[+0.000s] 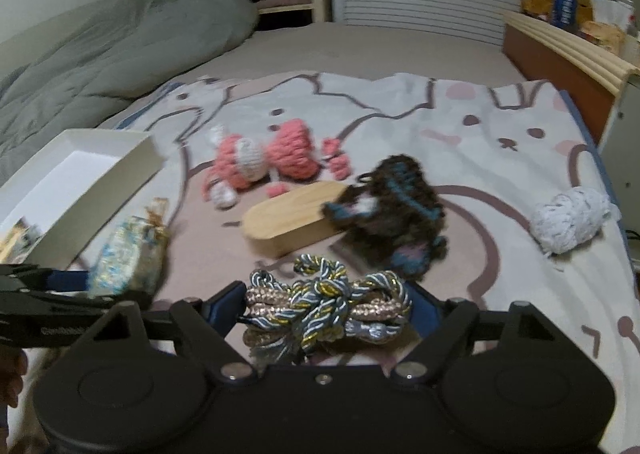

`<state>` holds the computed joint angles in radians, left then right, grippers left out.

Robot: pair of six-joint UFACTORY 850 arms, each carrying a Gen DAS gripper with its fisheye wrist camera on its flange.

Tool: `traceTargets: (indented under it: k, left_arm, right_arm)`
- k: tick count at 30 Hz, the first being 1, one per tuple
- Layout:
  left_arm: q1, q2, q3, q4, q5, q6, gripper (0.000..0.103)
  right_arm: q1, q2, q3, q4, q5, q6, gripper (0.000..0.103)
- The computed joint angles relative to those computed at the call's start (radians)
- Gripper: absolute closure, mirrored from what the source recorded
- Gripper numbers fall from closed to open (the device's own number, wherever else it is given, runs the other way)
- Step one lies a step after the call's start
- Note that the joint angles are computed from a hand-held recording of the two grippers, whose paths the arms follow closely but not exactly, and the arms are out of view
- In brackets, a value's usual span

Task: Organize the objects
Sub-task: 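Grasp the blue-floral brocade pouch with the left tool while the right tool grasps the braided rope knot, then carry the brocade pouch and rope knot into the white box and release both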

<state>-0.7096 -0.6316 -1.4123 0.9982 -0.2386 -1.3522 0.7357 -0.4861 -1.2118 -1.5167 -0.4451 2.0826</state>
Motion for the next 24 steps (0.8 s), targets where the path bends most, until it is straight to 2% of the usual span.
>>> traceTargets:
  k: [2, 4, 5, 10, 14, 18, 21, 24]
  left_arm:
    - [-0.001, 0.011, 0.012, -0.096, 0.001, 0.112, 0.025]
    - [0.001, 0.018, 0.016, -0.154, -0.001, 0.182, 0.012]
    - [0.000, 0.021, 0.019, -0.147, -0.004, 0.178, 0.010]
    - [0.008, 0.007, -0.001, -0.068, 0.006, 0.151, 0.006]
    - [0.020, -0.022, -0.042, -0.165, 0.029, 0.286, 0.004]
    - [0.028, -0.035, -0.064, -0.186, 0.043, 0.313, 0.000]
    - [0.038, -0.052, -0.094, -0.390, 0.046, 0.518, 0.000]
    - [0.045, -0.068, -0.114, -0.539, 0.032, 0.657, 0.000]
  right_arm:
    - [0.005, 0.014, 0.010, 0.007, 0.041, -0.036, 0.019]
    - [0.012, 0.021, 0.008, 0.071, 0.067, -0.124, 0.019]
    - [0.014, 0.024, 0.007, 0.116, 0.082, -0.181, 0.019]
    - [0.016, 0.022, -0.002, 0.282, 0.131, -0.392, 0.019]
    - [0.018, 0.012, -0.010, 0.314, 0.128, -0.432, 0.018]
    - [0.016, 0.016, -0.004, 0.304, 0.133, -0.421, 0.018]
    - [0.014, 0.015, -0.004, 0.301, 0.137, -0.411, 0.017]
    - [0.014, 0.011, -0.009, 0.314, 0.135, -0.423, 0.017]
